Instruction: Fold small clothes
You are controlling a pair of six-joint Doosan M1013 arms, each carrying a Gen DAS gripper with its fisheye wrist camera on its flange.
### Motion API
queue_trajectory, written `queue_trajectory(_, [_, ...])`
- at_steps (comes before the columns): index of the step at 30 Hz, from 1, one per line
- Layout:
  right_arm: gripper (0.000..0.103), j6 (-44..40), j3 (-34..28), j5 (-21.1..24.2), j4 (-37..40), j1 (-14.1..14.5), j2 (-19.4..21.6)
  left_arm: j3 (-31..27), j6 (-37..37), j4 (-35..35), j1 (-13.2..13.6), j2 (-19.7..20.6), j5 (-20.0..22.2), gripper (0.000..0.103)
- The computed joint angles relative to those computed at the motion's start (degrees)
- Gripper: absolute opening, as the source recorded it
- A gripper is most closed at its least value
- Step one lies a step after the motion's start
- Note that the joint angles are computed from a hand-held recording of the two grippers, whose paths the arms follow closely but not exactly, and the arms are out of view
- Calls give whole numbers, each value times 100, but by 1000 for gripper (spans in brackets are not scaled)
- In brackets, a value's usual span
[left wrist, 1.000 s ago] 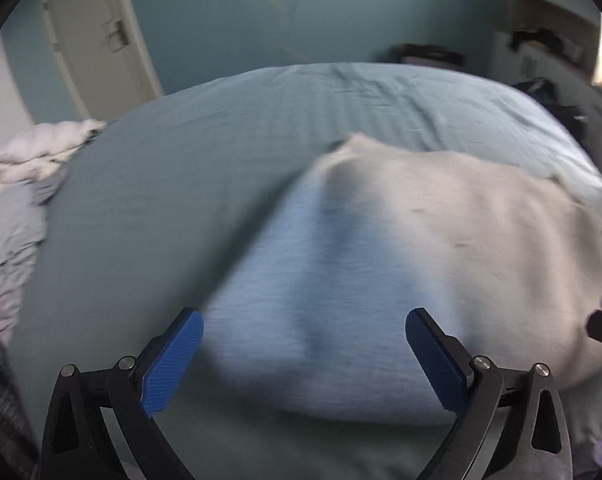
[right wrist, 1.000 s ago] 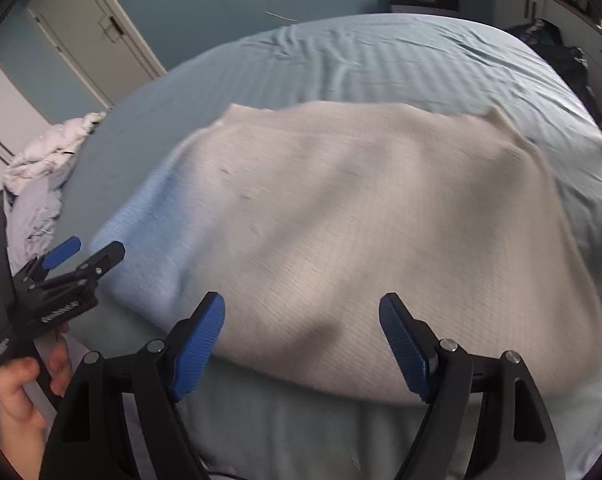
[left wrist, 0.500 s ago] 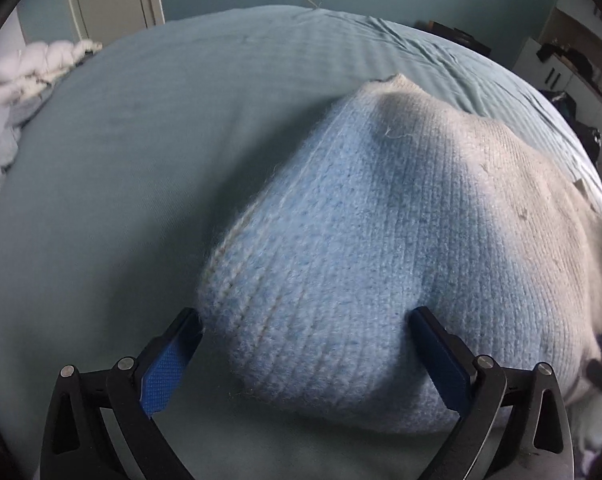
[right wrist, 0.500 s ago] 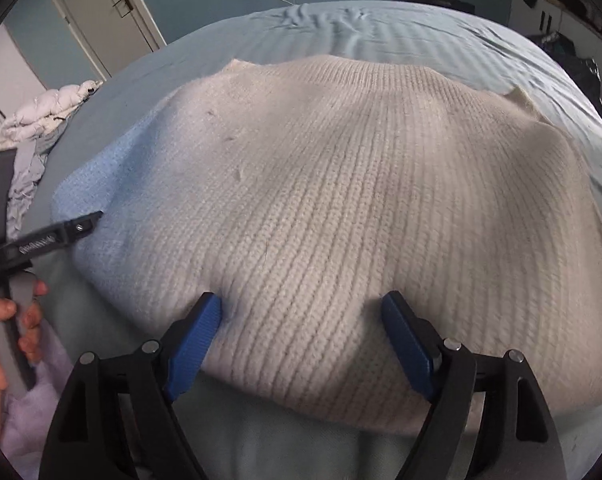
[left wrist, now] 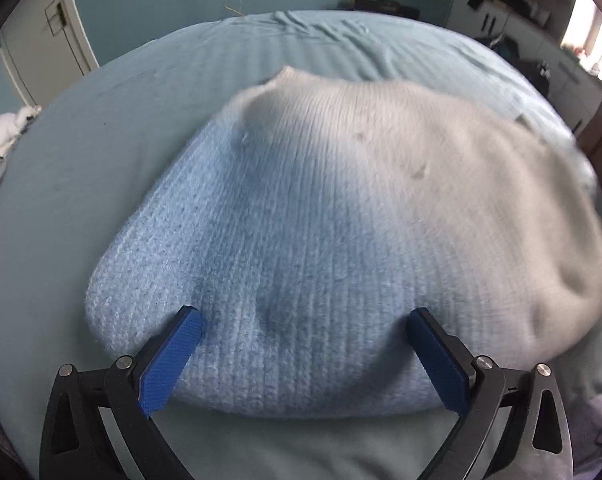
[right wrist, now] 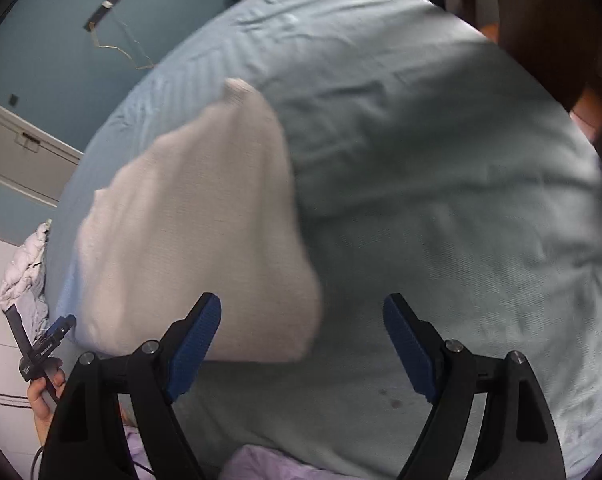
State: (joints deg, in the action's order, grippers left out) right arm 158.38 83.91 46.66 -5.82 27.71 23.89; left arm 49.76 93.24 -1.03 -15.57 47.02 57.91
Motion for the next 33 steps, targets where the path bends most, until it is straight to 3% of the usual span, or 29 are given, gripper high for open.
queue_trajectory(2, [81, -280, 102, -485, 548, -101, 42, 346, 110, 126, -31, -151, -510, 103])
queue_trajectory(5, [77, -1019, -146, -441, 1025, -138, 288, 229, 30, 265, -63, -82, -355, 103])
queue_trajectory(7, [43, -1267, -406, -151, 912, -71, 456, 114, 37, 240, -50, -20, -237, 103])
queue_trajectory(9, [11, -917, -634, 226, 588, 25, 524, -4, 42, 171, -47, 52, -183, 103])
queue_trajectory(12, [9, -188, -842, 671, -285, 240, 479, 169, 78, 37, -25, -48, -281, 103])
queue_trajectory(16, [9, 1096, -604, 621, -1190, 432, 233, 134, 89, 6, -12, -17, -308, 103])
queue_trajectory(20, [8, 734, -890, 1473, -535, 307, 636, 145, 167, -27, -8, -15, -343, 103])
queue_trajectory(22, [10, 455, -1001, 1595, -254, 228, 792, 168, 194, -40, 2, -34, -346, 103])
queue_trajectory(23, [15, 570, -1061, 1675, -452, 261, 825, 177, 209, -51, 8, -43, -350, 103])
queue_trajectory(25, [34, 719, -1116, 1734, -613, 281, 812, 204, 231, -75, 19, -57, -374, 103])
queue_trajectory(26, [53, 874, -1108, 1762, -605, 268, 781, 211, 240, -75, 18, -58, -394, 103])
queue_trajectory(27, [64, 1143, -969, 1526, -646, 242, 677, 221, 243, -65, 14, -62, -409, 103])
queue_trajectory(30, [67, 1516, -586, 449, -584, 44, 369, 189, 230, -45, 8, -47, -380, 103])
queue_trajectory(33, [67, 441, -887, -1, 197, -264, 534, 173, 240, -44, 9, -41, -363, 103])
